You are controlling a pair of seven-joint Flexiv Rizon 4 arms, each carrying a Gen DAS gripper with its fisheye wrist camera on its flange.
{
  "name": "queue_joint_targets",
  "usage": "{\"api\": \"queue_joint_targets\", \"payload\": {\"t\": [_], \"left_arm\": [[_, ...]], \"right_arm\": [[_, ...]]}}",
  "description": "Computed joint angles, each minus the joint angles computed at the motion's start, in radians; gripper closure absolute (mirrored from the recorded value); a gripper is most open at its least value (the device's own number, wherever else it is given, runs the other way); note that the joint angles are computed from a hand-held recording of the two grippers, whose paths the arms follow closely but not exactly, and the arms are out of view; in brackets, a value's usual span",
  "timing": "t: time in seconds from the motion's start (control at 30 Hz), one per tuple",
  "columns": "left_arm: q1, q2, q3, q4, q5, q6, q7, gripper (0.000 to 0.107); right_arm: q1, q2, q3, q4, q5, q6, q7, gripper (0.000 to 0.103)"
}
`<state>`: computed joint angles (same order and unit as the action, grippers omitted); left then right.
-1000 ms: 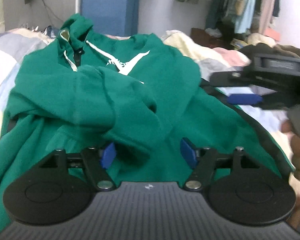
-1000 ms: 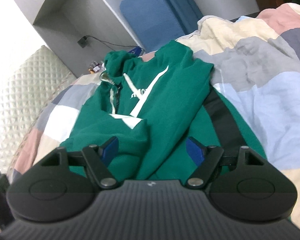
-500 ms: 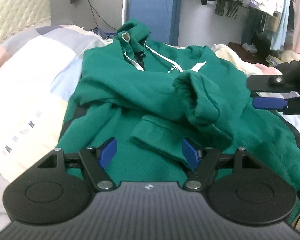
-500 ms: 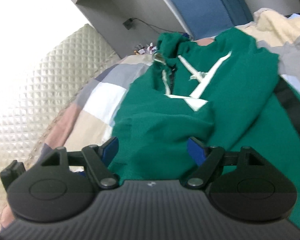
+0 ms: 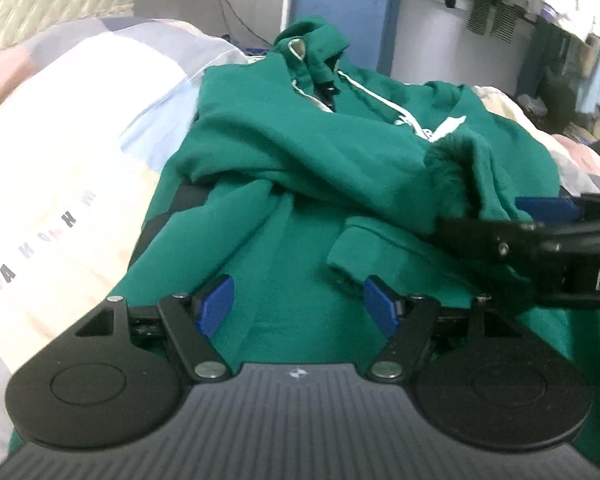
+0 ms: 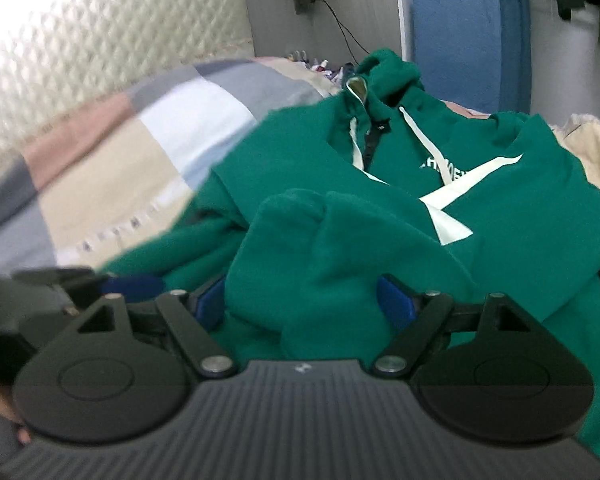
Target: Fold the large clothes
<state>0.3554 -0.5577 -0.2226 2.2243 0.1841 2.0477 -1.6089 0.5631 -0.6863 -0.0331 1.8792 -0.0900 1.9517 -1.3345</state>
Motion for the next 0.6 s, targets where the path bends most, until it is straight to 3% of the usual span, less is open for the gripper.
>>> {"api": "queue_joint_targets", "payload": {"t": [0.07, 0.17, 0.23, 0.3, 0.47, 0.6], "left_arm": [[-0.049, -0.008, 0.049, -0.006, -0.033, 0.022, 0.008, 0.031], [-0.088, -0.020, 0.088, -0.011, -0.063, 0.049, 0.016, 0.031], [-0.122, -0.021, 0.118, -0.012, -0.086, 0.056, 0.031, 0.031], [-0.178, -0.022, 0.162, -0.008, -0.124, 0.076, 0.055, 0.031], [-0.353, -0.043, 0.283, 0.001, -0.281, 0.151, 0.164, 0.031], [-0.456, -0.070, 0.332, 0.009, -0.419, 0.232, 0.255, 0.031]], "right_arm": [[0.039, -0.011, -0.045, 0.001, 0.031, 0.028, -0.014, 0.023], [0.122, -0.005, -0.137, 0.017, 0.108, 0.055, -0.053, 0.047], [0.166, 0.008, -0.185, 0.030, 0.178, 0.071, -0.069, 0.070], [0.181, 0.023, -0.206, 0.042, 0.250, 0.102, -0.071, 0.080], [0.194, 0.098, -0.233, 0.090, 0.444, 0.114, -0.032, 0.084], [0.315, 0.125, -0.410, 0.127, 0.614, -0.003, 0.070, 0.085]]}}
